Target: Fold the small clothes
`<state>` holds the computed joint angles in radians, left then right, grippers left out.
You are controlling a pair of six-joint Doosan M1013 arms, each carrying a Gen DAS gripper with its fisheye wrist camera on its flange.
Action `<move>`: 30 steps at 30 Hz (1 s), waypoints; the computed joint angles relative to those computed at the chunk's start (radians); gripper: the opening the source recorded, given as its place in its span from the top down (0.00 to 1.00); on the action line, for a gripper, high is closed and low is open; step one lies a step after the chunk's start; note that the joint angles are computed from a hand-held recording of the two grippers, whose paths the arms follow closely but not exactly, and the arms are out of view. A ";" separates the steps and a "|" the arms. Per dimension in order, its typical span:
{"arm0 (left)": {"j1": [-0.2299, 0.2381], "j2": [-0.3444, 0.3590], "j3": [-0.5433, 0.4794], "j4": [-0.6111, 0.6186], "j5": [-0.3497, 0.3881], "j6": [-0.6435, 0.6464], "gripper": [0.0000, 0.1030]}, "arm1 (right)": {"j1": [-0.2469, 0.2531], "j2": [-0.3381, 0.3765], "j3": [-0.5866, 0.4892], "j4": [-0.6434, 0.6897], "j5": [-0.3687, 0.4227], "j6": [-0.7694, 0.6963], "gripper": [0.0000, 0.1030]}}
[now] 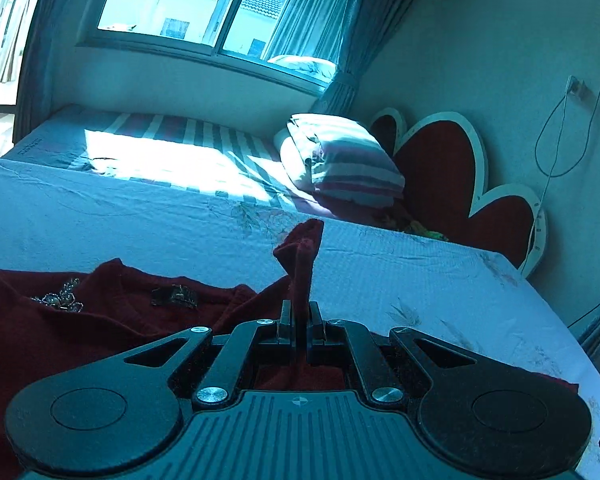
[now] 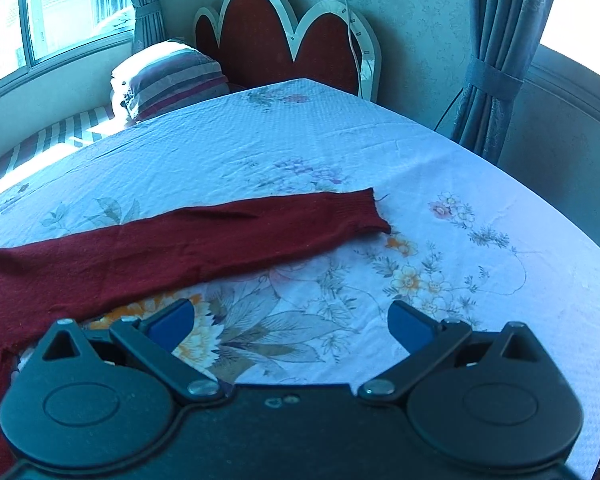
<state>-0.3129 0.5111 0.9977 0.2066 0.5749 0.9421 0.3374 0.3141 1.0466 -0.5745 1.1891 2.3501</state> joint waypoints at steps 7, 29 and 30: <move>-0.014 0.008 -0.009 -0.049 0.096 0.127 0.96 | -0.010 -0.004 0.014 0.015 0.005 -0.012 0.00; 0.139 -0.173 0.252 0.435 0.295 -0.331 0.10 | 0.076 0.093 -0.115 0.021 -0.006 -0.055 0.00; 0.144 -0.173 0.249 0.433 0.256 -0.328 0.10 | 0.082 0.104 -0.132 0.022 -0.012 -0.062 0.00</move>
<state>-0.1690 0.3382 1.2469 0.6401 0.8311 0.6139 0.4198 0.4183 0.9141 -0.5521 1.1768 2.2884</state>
